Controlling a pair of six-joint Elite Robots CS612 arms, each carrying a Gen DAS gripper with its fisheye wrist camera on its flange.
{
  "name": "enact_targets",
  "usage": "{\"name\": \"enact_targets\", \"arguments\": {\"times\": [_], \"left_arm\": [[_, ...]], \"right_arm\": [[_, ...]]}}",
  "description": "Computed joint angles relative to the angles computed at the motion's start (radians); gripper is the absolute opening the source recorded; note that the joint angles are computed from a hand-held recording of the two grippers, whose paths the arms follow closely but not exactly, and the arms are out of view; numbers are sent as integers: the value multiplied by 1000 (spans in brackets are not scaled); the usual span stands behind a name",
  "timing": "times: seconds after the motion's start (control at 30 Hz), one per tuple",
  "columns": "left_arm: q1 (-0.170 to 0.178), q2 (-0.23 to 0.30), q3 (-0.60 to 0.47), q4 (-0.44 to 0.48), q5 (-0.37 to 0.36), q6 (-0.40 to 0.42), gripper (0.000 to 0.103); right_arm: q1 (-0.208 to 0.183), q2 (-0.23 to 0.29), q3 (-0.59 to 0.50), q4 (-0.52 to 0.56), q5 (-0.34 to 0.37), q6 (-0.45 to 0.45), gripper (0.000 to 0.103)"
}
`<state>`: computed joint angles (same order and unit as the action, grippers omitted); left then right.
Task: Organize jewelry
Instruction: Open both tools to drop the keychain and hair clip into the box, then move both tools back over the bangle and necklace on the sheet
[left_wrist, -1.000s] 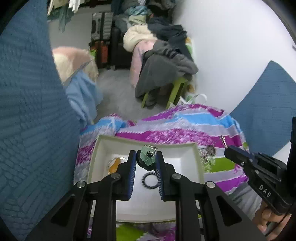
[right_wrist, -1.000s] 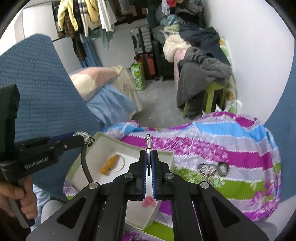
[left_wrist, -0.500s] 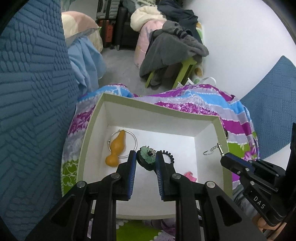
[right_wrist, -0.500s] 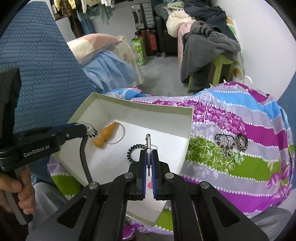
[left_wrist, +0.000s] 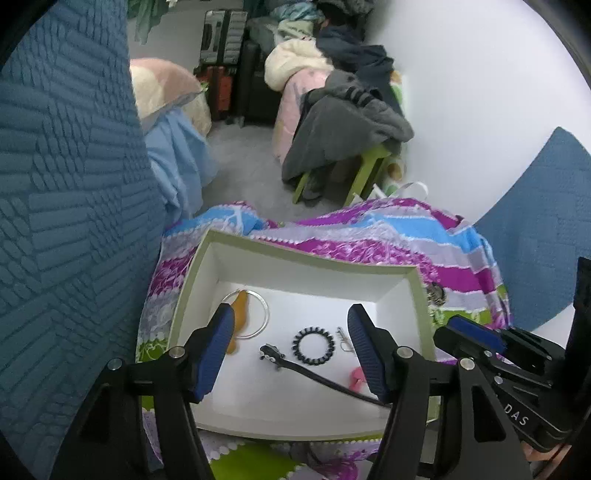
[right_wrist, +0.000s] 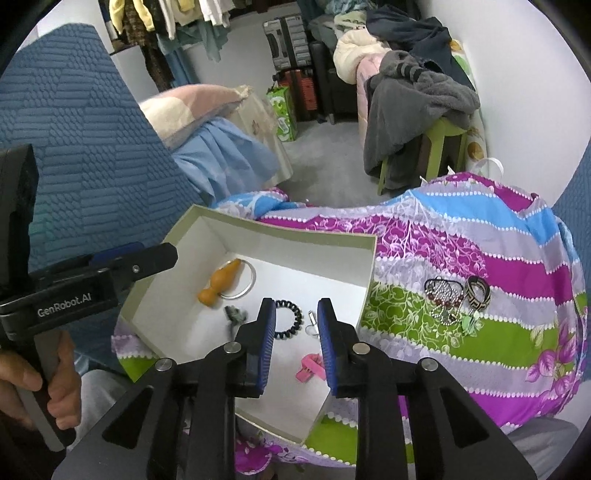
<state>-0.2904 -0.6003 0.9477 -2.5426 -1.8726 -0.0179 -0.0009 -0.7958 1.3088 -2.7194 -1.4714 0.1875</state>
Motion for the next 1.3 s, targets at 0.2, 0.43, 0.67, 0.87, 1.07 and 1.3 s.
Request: {"name": "enact_targets", "arguments": {"times": [0.2, 0.43, 0.67, 0.87, 1.07, 1.3], "left_arm": [[-3, -8, 29, -19, 15, -15, 64], [3, -1, 65, 9, -15, -39, 62], [-3, 0, 77, 65, 8, -38, 62], [-10, -4, 87, 85, 27, -38, 62], [-15, -19, 114, 39, 30, -72, 62], [-43, -59, 172, -92, -6, -141, 62]], "right_arm": [[-7, -17, 30, -34, -37, -11, 32], [-21, 1, 46, -11, 26, -2, 31], [-10, 29, 27, 27, -42, -19, 12], [-20, 43, 3, 32, -39, -54, 8], [-35, 49, -9, 37, 18, -60, 11], [-82, 0, 70, -84, 139, -121, 21]]}}
